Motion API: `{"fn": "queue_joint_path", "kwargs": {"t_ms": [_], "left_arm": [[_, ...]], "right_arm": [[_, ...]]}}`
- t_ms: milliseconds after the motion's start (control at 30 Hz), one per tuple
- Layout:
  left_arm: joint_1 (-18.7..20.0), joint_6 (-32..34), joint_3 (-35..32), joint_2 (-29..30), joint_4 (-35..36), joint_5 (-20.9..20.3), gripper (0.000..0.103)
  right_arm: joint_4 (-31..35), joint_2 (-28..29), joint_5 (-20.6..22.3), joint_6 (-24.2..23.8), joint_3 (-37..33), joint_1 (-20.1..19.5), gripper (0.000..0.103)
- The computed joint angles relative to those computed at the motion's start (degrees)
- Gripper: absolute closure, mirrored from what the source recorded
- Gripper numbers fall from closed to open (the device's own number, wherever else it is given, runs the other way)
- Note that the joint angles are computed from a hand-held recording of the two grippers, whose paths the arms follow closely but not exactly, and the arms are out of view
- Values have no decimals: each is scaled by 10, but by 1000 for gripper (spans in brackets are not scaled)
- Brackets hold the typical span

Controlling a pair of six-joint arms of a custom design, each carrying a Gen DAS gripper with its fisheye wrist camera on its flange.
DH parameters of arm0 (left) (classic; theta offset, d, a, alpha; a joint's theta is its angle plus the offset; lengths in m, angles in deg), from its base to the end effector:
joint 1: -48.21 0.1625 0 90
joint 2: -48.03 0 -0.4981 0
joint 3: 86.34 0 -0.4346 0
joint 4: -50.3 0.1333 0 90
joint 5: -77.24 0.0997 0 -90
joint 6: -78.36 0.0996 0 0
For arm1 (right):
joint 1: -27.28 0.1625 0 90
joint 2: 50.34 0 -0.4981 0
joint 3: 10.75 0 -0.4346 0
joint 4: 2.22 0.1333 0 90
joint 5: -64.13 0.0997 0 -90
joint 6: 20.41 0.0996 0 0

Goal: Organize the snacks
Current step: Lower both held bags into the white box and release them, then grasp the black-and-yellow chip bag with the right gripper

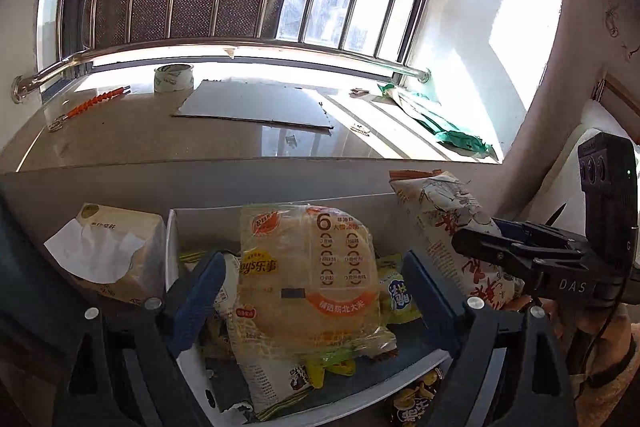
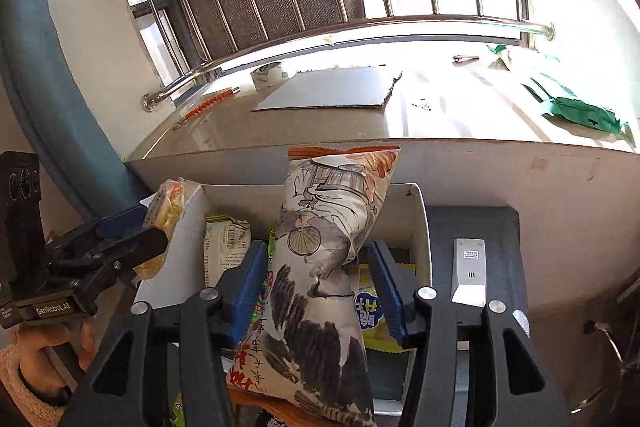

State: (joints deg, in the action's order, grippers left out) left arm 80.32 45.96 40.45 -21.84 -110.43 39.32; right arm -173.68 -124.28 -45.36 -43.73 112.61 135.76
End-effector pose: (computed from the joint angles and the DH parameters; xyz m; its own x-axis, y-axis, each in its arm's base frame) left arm -0.3279 -0.4559 0.2304 -0.8512 0.0784 -0.5189 0.4340 0.6611 -0.6120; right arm 0.2708 -0.4945 0.2844 -0.7662 -0.4385 0.4697 -0.6229 0.6865 -0.3752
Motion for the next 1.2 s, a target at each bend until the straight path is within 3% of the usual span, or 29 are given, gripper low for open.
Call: {"fn": "queue_joint_path", "kwargs": {"t_ms": [33, 133, 600, 833, 933, 1033, 1133, 1200], "left_arm": [[-1, -21, 0, -2, 20, 4, 2], [-15, -6, 21, -12, 2, 12, 0], [-82, -129, 84, -97, 121, 60, 0], [-136, -225, 137, -137, 177, 33, 0], [-164, -259, 180, -143, 139, 5, 0], [-214, -392, 216, -149, 198, 16, 0], [-257, -512, 243, -161, 259, -4, 0], [-284, -572, 259, -165, 284, -29, 0]], "right_arm": [[-2, 4, -7, 8, -3, -1, 0], [-21, -11, 27, 2, 13, -13, 0], [-37, -88, 39, -28, 86, -9, 0], [-45, -166, 74, -25, 177, -49, 0], [-87, -203, 96, -37, 234, -81, 0], [-81, -243, 87, -35, 280, -109, 0], [-47, -298, 109, -37, 319, -152, 0], [-18, -327, 101, -45, 333, -167, 0]]}}
